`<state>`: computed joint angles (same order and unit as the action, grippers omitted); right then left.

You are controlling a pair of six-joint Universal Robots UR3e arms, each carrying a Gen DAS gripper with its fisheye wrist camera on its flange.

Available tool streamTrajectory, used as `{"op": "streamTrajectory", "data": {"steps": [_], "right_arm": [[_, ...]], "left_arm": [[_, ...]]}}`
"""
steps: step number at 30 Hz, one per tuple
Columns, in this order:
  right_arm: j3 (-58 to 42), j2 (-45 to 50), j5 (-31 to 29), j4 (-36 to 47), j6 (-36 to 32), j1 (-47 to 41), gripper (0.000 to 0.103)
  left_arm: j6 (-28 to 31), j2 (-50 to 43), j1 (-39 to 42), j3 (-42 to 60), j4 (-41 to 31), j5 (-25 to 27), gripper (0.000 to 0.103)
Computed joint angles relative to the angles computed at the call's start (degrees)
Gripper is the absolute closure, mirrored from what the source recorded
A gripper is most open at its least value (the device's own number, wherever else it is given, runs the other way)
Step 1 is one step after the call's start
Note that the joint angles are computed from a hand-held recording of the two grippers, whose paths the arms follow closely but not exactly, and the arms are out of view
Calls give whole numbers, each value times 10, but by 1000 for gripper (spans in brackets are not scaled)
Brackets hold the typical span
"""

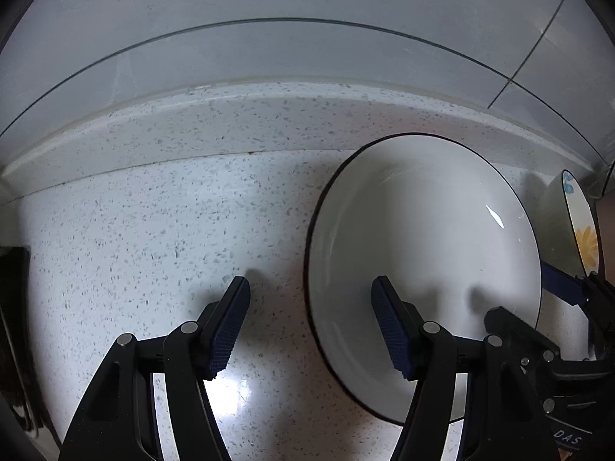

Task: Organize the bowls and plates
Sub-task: 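Close both grippers on the rim of the orange-rimmed dish, then lift the orange-rimmed dish with both grippers and carry it over the stacked plates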

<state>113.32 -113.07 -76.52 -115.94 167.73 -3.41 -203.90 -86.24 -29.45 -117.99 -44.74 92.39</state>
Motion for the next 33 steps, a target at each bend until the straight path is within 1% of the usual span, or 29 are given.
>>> {"op": "streamTrajectory", "data": {"steps": [2, 3, 7, 9, 10, 12, 13, 16, 17, 18, 19, 20, 22, 23, 24, 25, 28, 29, 31, 33], "right_arm": [[0, 3, 3, 0, -1, 3, 30], [1, 2, 8, 2, -5, 3, 30], [6, -11, 45, 31, -39, -5, 30], [9, -19, 65, 47, -64, -2, 31], [10, -15, 66, 42, -68, 0, 33], [9, 6, 48, 10, -48, 13, 37], [7, 21, 43, -7, -34, 14, 37], [-3, 56, 48, -27, -9, -5, 39], [-9, 68, 53, -28, -4, -9, 40], [-16, 83, 54, -27, 1, -10, 45], [-22, 98, 58, -23, 4, -12, 56], [-20, 107, 58, -37, 14, -8, 60], [-26, 114, 31, -41, 28, 8, 69], [-24, 113, 21, -44, 29, 13, 72], [-20, 109, 24, -39, 26, 11, 75], [-22, 105, 26, -32, 25, 11, 77], [-15, 93, 15, -27, 23, 30, 78], [-12, 88, 11, -24, 24, 36, 78], [-5, 74, 8, -14, 24, 46, 79], [8, 57, 8, -7, 22, 53, 81]], "left_arm": [[9, 2, 4, -3, 1, -3, 47], [16, 14, 8, -9, -5, -8, 50], [58, 88, 40, -53, -42, -47, 57], [70, 105, 42, -68, -45, -40, 57], [79, 111, 50, -76, -43, -38, 57], [83, 112, 77, -77, -45, -48, 58], [89, 116, 91, -80, -45, -55, 58], [106, 94, 117, -66, -35, -62, 58], [112, 90, 123, -64, -31, -68, 63], [121, 86, 130, -61, -29, -76, 72], [131, 87, 139, -53, -40, -90, 76], [138, 87, 147, -51, -46, -104, 82], [138, 81, 148, -42, -50, -97, 82], [139, 83, 152, -45, -49, -98, 82], [142, 90, 157, -49, -51, -101, 82], [148, 119, 165, -71, -58, -106, 82], [168, 154, 192, -94, -81, -120, 84], [174, 181, 201, -112, -94, -126, 85], [184, 241, 230, -140, -136, -144, 86], [188, 297, 243, -161, -178, -145, 87]]}}
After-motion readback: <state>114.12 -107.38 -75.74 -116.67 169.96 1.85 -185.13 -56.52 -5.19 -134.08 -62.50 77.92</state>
